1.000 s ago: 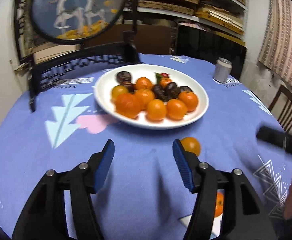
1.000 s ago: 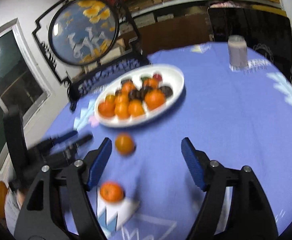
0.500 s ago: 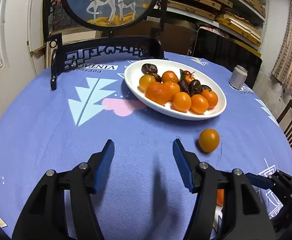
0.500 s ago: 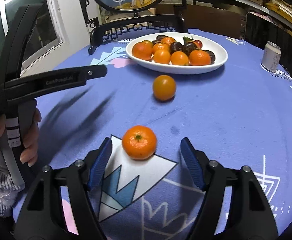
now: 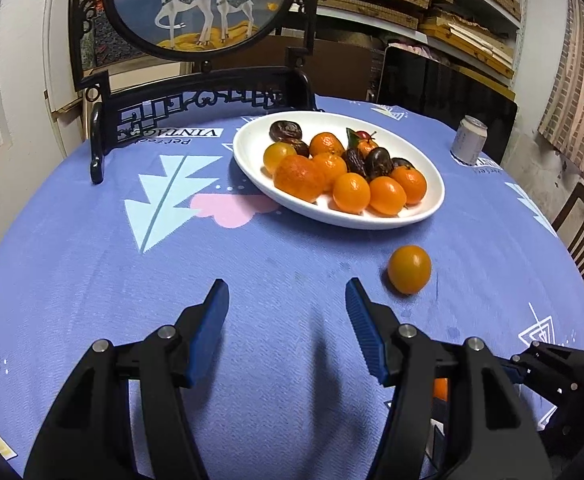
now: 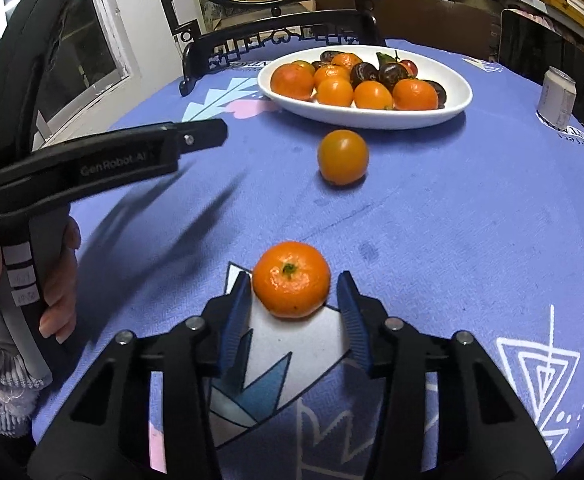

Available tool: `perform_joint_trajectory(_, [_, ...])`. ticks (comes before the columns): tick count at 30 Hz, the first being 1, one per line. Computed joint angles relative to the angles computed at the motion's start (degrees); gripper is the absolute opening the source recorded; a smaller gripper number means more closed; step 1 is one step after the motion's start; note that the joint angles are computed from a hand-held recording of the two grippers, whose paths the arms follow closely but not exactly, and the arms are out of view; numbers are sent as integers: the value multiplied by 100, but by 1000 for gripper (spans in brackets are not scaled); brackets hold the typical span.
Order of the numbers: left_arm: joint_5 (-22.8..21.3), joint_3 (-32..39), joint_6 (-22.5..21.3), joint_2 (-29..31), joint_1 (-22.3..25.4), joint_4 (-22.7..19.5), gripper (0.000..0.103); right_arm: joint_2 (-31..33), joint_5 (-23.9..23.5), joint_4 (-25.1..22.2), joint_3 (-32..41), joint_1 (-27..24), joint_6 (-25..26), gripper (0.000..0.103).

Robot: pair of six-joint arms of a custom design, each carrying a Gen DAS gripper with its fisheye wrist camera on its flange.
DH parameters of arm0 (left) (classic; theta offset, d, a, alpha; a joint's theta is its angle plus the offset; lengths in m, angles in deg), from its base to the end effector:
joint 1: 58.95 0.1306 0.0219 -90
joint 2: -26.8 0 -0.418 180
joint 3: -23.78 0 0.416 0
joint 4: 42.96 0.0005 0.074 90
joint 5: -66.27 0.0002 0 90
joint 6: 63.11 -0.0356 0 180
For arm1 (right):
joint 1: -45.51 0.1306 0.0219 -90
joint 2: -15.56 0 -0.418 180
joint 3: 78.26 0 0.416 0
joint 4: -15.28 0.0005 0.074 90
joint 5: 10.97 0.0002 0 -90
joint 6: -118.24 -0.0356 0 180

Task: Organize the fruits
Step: 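Grasp a yellow-orange fruit with the left tool while the right tool grasps a mandarin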

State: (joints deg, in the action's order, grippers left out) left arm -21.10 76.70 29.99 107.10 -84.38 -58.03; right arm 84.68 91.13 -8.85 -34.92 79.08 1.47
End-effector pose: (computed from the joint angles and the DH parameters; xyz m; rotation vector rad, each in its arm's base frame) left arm 0.3618 -0.1744 0.2772 0.4743 2.2816 -0.3048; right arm 0.2689 0.1689 0.2569 -0.0502 2.4276 0.2226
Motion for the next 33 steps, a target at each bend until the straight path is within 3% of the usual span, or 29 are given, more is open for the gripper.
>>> perform_joint_trajectory(2, [10, 6, -35, 22, -34, -18, 61, -3, -16, 23, -4, 3, -2, 39])
perform_joint_trajectory(5, [88, 22, -109, 69, -111, -31, 61, -83, -86, -24, -27, -80, -23, 39])
perform_joint_trajectory(13, [385, 270, -83, 362, -468, -132, 61, -649, 581, -469, -139, -714, -312, 39])
perform_joint_trajectory(18, [31, 425, -308, 571, -909, -88, 61, -997, 220, -384, -278, -1258, -543, 39])
perform_joint_trajectory(33, [-124, 782, -252, 1097, -1061, -164, 61, -1082, 43, -337, -278, -1297, -442, 39])
